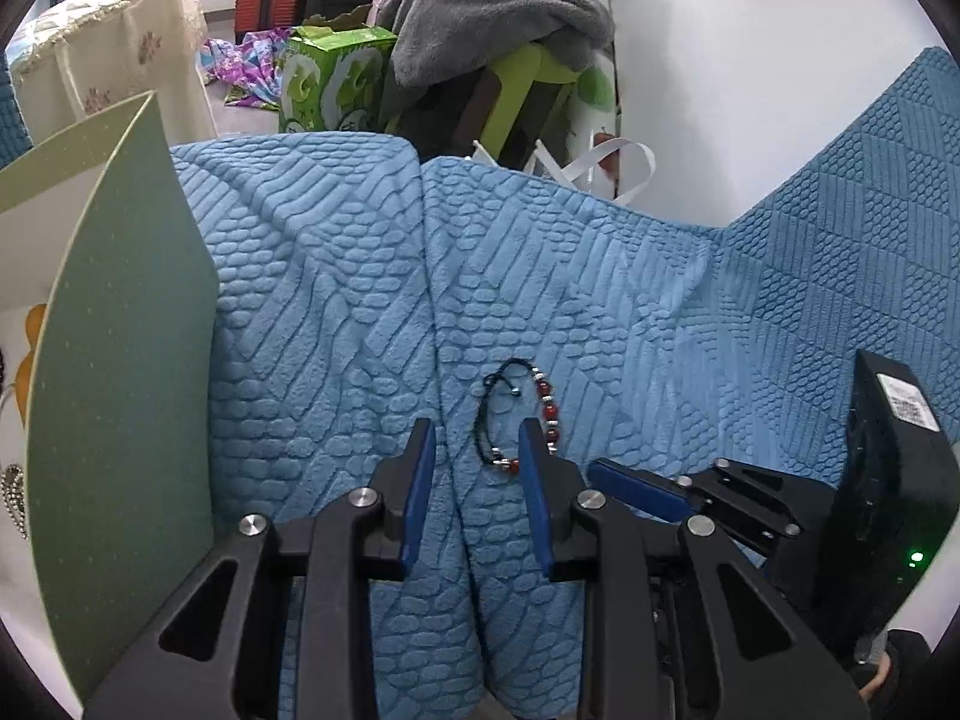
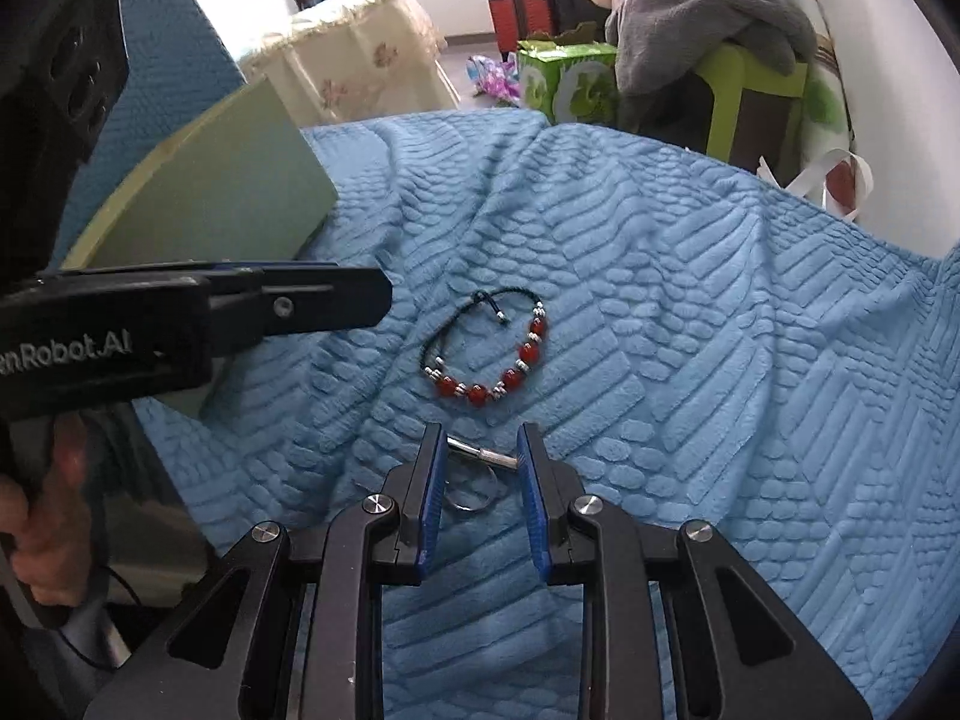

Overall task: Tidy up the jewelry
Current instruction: 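Grasp the red bead bracelet with the left gripper while the right gripper grasps the keyring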

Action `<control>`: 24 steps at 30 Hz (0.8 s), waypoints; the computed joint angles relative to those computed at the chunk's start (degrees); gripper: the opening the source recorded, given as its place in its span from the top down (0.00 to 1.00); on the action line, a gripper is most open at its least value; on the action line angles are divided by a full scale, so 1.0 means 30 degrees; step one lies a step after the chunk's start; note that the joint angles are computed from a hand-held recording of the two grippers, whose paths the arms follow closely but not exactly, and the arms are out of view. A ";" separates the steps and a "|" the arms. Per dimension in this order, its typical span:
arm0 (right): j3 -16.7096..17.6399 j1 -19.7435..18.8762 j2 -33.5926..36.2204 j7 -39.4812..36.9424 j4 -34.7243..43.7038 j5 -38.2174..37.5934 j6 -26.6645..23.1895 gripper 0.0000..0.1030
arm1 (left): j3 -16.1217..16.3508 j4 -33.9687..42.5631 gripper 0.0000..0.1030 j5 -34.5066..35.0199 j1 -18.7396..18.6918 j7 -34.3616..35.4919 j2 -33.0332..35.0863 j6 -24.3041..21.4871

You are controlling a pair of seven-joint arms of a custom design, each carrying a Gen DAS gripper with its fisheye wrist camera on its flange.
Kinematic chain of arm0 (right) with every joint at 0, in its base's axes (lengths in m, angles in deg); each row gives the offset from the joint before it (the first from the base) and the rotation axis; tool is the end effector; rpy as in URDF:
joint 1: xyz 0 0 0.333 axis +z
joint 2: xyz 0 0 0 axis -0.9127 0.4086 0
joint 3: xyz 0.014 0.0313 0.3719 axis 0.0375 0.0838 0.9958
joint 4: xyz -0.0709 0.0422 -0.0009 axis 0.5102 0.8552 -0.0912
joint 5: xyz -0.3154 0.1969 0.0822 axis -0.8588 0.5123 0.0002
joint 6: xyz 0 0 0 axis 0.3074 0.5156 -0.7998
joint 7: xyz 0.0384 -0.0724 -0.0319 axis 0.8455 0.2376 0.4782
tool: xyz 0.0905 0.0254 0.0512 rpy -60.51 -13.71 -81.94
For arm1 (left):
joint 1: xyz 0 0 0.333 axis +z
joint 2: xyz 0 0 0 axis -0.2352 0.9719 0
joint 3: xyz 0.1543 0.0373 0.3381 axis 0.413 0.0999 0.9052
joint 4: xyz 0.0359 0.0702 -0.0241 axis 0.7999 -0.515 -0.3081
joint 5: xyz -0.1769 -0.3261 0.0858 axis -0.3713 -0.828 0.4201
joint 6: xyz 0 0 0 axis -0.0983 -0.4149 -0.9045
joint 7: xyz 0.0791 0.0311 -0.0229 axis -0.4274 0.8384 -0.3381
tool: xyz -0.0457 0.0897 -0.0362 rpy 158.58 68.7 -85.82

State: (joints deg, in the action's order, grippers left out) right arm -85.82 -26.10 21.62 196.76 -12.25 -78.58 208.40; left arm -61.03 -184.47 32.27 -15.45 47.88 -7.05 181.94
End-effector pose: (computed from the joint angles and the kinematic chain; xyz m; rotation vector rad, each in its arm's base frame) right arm 0.5497 0.4475 0.4025 -1.7919 1.9127 -0.3906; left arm 0.6425 -0.1781 0.4681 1.3664 -2.5788 0.8619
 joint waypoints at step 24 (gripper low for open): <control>-0.0479 0.0479 -0.1521 0.4740 -0.1804 -0.2825 -0.1086 0.98 | -0.0428 0.0568 0.78 -0.1053 -0.0026 0.1632 0.0518 -0.1452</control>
